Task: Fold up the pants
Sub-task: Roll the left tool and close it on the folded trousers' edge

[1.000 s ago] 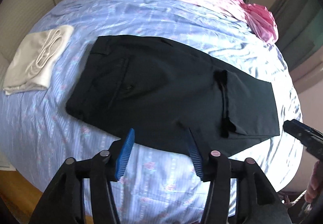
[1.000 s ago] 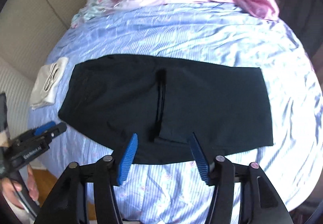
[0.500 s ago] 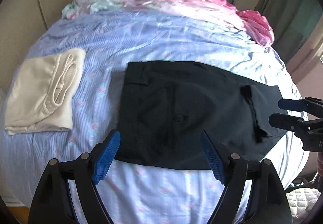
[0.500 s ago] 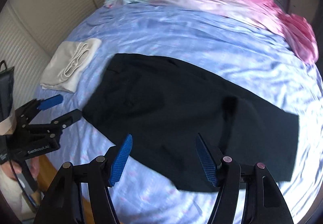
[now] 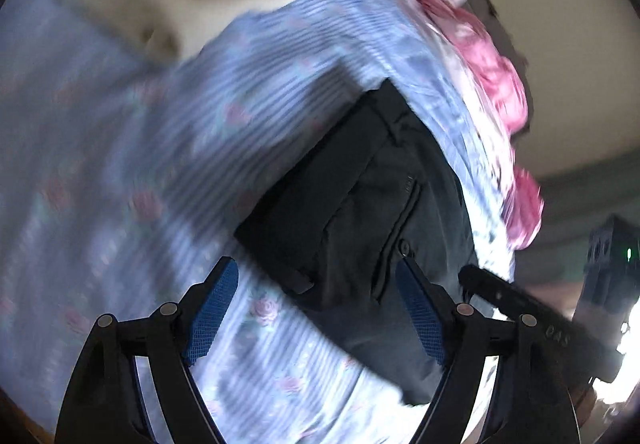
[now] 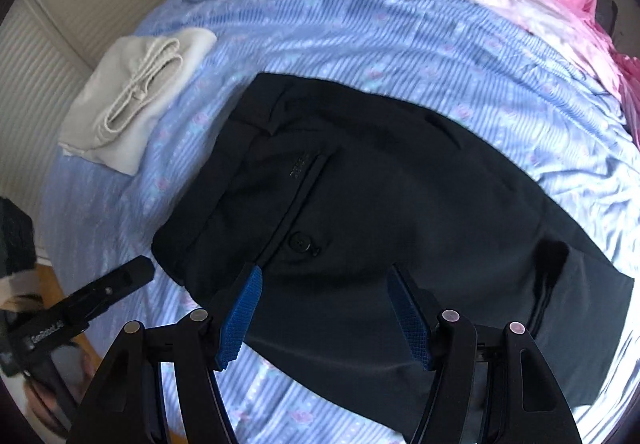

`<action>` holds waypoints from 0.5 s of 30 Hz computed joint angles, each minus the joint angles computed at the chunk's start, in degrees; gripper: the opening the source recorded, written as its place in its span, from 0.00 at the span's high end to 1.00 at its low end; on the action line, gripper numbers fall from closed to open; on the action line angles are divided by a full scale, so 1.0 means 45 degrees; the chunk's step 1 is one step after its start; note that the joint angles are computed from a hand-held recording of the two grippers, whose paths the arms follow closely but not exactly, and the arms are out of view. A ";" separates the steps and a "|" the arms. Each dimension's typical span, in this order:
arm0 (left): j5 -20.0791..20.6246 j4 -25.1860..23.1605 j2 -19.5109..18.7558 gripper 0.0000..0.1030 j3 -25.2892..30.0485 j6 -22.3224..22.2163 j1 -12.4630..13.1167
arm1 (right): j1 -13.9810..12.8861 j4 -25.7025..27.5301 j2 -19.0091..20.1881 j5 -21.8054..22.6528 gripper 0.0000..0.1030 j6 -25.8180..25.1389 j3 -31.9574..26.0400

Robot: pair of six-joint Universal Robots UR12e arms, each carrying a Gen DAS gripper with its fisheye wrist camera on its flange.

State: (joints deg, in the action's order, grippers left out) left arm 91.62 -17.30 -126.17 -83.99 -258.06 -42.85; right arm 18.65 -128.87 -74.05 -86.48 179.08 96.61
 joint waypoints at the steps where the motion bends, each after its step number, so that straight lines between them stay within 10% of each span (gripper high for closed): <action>1: -0.0056 0.0376 -0.0107 0.23 -0.0077 -0.0481 0.0010 | 0.0027 0.0084 0.0051 -0.0051 0.36 -0.0016 -0.0039; 15: -0.0124 0.2247 -0.1021 0.17 0.0132 -0.2229 0.0303 | 0.0059 0.0328 0.0321 0.0097 0.36 0.0018 -0.0215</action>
